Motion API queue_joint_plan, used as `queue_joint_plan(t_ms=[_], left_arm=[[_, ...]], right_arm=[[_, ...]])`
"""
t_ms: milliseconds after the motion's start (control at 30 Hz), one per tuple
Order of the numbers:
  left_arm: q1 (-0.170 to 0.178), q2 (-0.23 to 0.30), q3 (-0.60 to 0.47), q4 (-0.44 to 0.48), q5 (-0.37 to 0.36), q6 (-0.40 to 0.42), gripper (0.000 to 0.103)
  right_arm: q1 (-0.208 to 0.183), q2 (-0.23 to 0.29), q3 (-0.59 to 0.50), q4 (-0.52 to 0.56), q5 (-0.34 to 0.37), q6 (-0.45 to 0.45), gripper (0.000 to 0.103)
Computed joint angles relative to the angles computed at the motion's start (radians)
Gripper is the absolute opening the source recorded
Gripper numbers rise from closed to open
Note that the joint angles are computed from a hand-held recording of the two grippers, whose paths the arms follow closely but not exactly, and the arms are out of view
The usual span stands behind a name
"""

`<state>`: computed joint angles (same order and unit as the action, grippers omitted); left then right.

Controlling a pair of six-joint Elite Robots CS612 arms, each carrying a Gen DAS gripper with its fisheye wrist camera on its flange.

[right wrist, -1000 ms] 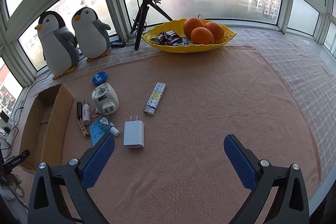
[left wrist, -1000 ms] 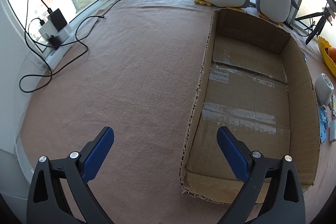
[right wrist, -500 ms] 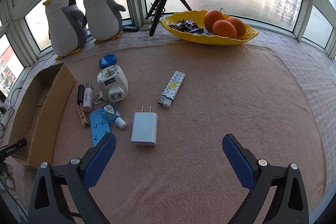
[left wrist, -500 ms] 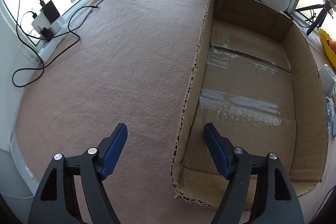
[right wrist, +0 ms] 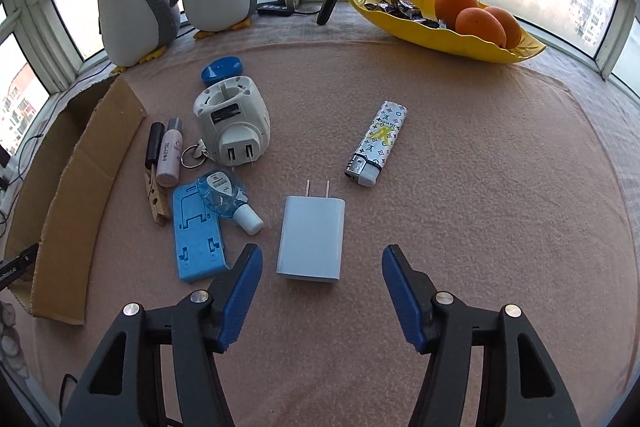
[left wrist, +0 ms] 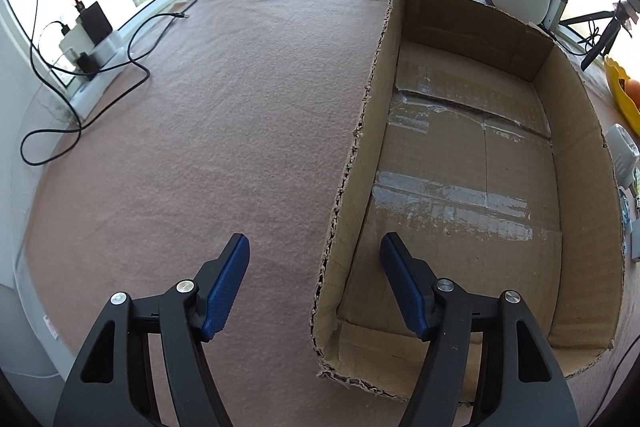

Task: Organize rigid objects
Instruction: 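Move the right tool toward the white USB charger, then close the right gripper on the white USB charger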

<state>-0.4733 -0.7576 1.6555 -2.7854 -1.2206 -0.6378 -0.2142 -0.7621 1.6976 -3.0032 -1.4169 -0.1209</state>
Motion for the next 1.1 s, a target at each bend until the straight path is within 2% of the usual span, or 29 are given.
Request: queue_joint_plan(t_ms=[133, 233, 533, 667, 1100], left_arm=[[0.0, 0.0, 0.001, -0.003, 0.001, 0.002, 0.068], [0.0, 0.0, 0.001, -0.004, 0.001, 0.002, 0.068], [0.0, 0.0, 0.002, -0.004, 0.001, 0.001, 0.068], [0.0, -0.001, 0.002, -0.004, 0.001, 0.001, 0.068], [0.001, -0.001, 0.002, -0.005, 0.0, 0.002, 0.068]], right_arm=[[0.006, 0.011, -0.02, 0.025, -0.019, -0.006, 0.053], [0.006, 0.018, -0.036, 0.056, -0.018, -0.007, 0.044], [0.014, 0.032, -0.062, 0.096, -0.037, -0.02, 0.039], [0.019, 0.035, -0.069, 0.099, -0.051, -0.029, 0.032], [0.02, 0.016, -0.039, 0.055, -0.042, -0.039, 0.032]])
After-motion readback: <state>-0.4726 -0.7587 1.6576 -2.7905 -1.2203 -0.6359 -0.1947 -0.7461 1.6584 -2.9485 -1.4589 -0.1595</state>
